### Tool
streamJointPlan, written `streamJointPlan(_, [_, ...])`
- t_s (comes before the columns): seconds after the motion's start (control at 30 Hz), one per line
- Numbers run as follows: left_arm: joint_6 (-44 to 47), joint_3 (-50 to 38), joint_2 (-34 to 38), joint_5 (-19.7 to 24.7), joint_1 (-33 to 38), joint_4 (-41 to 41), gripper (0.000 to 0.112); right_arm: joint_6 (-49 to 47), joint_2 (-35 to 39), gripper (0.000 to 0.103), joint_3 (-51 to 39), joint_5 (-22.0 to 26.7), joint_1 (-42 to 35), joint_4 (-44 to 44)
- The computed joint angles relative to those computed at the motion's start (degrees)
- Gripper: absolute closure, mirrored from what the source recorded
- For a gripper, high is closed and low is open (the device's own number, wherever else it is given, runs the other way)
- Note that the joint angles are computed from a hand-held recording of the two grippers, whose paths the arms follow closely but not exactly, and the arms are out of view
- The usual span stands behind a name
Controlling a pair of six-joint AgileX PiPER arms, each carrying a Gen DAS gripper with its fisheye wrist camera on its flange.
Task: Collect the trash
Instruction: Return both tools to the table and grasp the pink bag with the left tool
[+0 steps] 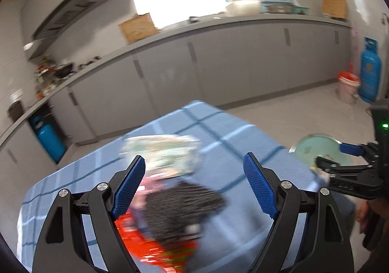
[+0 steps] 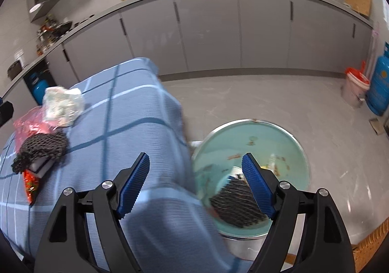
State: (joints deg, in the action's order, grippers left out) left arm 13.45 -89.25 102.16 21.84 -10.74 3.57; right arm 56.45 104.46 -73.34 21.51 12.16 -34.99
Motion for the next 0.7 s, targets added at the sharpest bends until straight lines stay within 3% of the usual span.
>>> streamJointPlan(0.13, [-1.54,0.15,-0.39,-0.66,5.23,1.98,0.026,-2.25,1.63,0.024,-3.73,1.83,2.98,1.63])
streamJointPlan(0.3, [3.94,-5.45,4.45,4.25,11.16,-4.57,0.026,-5.22,4.58,0.023,-9.24,4.58,6.81,3.57])
streamJointPlan(0.37, [2.94,-6.23,6.06,3.57,12.16,-2.94,0.026,-6.40,5.52,0.023,-11.19,5.72,7.98,4.30])
streamJointPlan(0.6, [11.68,-8.19,10.78,3.72,14.15,-7.70,0.026,-9.87,8.61,0.020,-17.07,9.22,10.19,6.27])
streamJointPlan(0.7, [14.46,-11.28,13.47,5.72,14.17,-10.26,0.026,-11.59,10.20,0.020,-19.57,10.71,10.87,7.50])
